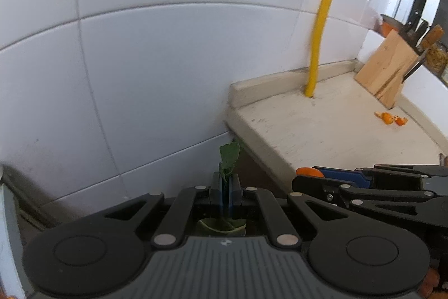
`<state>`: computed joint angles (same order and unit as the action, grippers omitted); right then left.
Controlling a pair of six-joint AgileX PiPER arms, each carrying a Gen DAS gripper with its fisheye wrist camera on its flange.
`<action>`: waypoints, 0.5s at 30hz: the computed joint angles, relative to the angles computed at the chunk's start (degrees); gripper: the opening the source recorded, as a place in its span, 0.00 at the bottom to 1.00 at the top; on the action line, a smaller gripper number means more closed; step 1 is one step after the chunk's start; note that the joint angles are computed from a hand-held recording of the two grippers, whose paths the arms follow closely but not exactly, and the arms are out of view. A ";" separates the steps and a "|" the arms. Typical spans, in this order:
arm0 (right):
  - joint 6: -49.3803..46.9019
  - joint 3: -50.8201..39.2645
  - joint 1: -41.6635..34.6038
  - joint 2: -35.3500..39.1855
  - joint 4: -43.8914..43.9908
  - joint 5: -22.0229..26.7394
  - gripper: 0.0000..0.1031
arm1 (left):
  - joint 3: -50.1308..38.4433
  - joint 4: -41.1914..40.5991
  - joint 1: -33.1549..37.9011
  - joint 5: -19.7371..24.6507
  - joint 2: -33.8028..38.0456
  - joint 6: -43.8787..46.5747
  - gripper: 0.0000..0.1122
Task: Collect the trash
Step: 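Carry the green leaf and tangerine piece down toward the black bin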
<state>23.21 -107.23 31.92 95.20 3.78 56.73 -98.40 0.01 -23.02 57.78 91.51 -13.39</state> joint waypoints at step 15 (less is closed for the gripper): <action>1.02 -1.76 1.98 6.68 2.01 2.06 0.24 | 3.93 -0.68 3.38 1.58 1.54 0.83 0.01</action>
<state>24.22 -108.99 33.89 101.89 5.78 58.79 -94.47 -0.67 -19.64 59.36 93.06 -12.57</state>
